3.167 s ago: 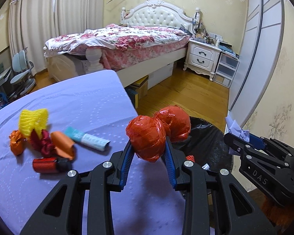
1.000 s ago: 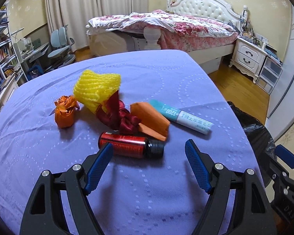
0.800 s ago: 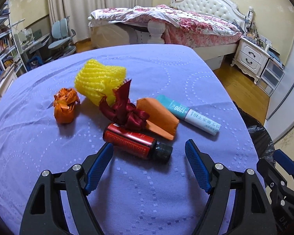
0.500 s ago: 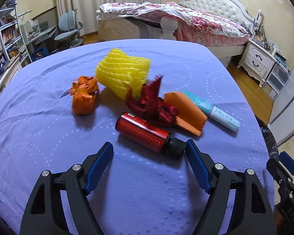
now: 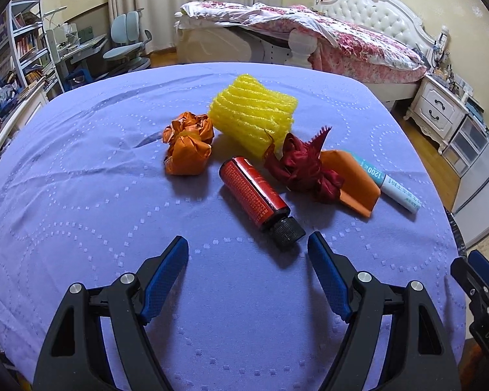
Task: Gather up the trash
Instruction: 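Grasp the red cylindrical can with the left gripper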
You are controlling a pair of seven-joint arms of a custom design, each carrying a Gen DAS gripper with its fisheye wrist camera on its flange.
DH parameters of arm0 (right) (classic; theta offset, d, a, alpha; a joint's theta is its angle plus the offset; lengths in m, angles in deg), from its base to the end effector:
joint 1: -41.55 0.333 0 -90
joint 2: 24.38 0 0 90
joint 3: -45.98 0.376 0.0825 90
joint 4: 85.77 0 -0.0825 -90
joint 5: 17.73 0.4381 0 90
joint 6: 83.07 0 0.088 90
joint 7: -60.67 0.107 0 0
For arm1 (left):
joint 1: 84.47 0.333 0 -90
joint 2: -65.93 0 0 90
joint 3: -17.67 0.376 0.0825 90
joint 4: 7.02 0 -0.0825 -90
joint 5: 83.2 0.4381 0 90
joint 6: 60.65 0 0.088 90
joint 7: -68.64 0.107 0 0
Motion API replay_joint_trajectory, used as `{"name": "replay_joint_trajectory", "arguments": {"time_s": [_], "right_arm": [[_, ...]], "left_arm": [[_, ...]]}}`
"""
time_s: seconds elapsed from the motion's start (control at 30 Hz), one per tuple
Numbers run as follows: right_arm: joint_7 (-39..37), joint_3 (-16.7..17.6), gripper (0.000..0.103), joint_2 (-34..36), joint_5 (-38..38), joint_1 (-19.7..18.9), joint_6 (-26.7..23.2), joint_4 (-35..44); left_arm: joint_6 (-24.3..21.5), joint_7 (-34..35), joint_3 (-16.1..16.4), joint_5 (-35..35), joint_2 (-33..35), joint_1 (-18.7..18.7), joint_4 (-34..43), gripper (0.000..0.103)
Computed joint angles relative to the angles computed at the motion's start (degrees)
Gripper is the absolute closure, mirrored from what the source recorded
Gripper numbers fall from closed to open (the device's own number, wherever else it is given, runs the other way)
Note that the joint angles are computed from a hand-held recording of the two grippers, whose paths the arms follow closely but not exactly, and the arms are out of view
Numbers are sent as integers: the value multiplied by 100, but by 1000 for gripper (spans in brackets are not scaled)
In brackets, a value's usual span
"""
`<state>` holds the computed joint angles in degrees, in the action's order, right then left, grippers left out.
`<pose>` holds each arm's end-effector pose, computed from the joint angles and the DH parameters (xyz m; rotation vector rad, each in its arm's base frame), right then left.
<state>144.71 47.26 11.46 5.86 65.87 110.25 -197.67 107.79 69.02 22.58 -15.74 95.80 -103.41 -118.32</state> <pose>0.6698 0.2699 0.2456 -1.7943 1.6206 -0.4865 0.6571 -0.2303 0.2472 -2.0084 1.6715 -0.5949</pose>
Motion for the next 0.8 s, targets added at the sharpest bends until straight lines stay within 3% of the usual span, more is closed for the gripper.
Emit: {"name": "replay_joint_trajectory", "arguments": {"time_s": [0.3, 0.6, 0.8], "right_arm": [[-53, -163, 42, 2, 53, 197, -91, 53], [-91, -237, 42, 63, 15, 307, -223, 234], [-94, -372, 42, 157, -30, 447, -365, 427]], "left_arm": [[73, 205, 65, -315, 151, 21, 196, 27], [117, -167, 309, 407, 98, -142, 141, 76], [266, -389, 205, 806, 72, 24, 109, 76]]}}
